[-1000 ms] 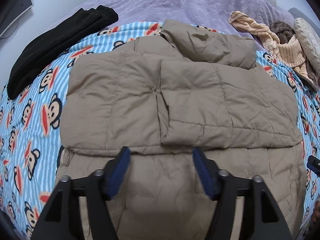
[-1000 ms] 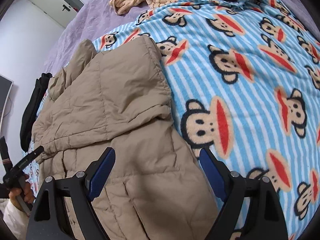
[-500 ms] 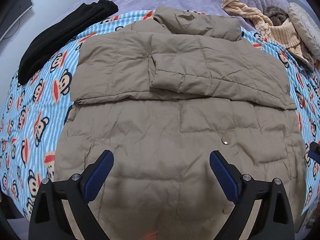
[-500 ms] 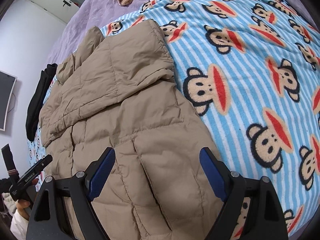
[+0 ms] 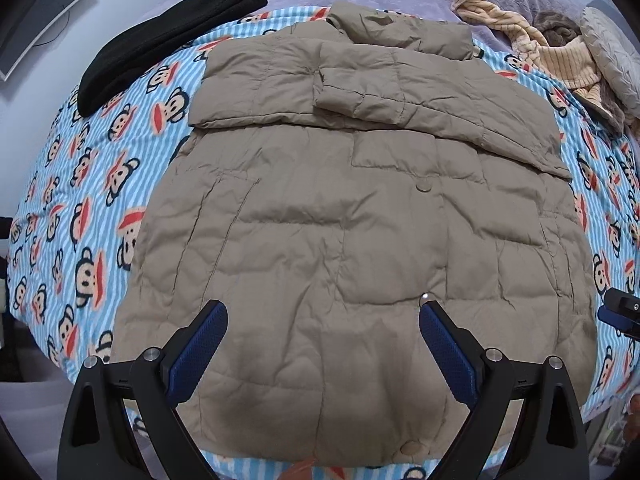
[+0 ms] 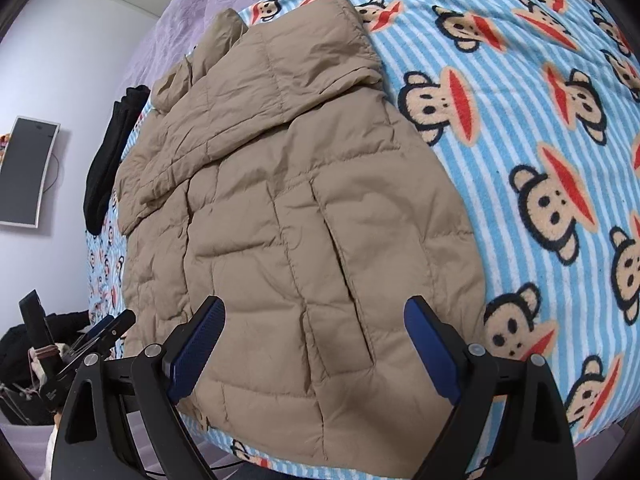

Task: Fold large clothes
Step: 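Grasp the jacket hem with both tools and lift it toward the collar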

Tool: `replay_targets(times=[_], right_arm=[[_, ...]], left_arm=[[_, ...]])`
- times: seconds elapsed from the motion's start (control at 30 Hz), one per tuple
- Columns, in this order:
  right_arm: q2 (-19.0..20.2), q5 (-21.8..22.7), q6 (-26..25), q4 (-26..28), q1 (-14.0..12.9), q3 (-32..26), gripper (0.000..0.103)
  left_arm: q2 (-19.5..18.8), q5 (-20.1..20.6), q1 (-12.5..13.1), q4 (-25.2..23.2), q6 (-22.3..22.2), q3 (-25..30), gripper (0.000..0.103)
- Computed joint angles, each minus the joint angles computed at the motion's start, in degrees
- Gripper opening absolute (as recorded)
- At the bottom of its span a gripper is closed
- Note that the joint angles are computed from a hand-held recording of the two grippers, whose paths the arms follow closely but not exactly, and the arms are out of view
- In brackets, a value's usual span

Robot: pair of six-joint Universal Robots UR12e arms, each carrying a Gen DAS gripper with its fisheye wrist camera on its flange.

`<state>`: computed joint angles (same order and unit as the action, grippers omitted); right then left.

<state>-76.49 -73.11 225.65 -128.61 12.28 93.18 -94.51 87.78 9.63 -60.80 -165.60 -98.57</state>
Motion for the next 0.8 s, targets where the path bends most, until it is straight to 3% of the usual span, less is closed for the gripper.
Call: replay_targets(times=[0.23, 0.5, 0.8], right_arm=[[-1.39, 4.66, 0.57, 2.58, 0.65, 0.90, 0.093], [-2.47, 2.39, 8.05, -0.44, 3.40, 2.87, 0.093], [-3.14, -2.02, 16.35, -5.30, 7.18, 4.77, 0.093]], left_arm=[[2.42, 0.29, 1.47, -1.12, 1.57, -2.01, 0.097], [4.07, -2.12, 5.12, -3.77, 7.35, -4.13, 0.097], [4.54, -2.44, 10.56, -6.38, 8.77, -5.86, 0.097]])
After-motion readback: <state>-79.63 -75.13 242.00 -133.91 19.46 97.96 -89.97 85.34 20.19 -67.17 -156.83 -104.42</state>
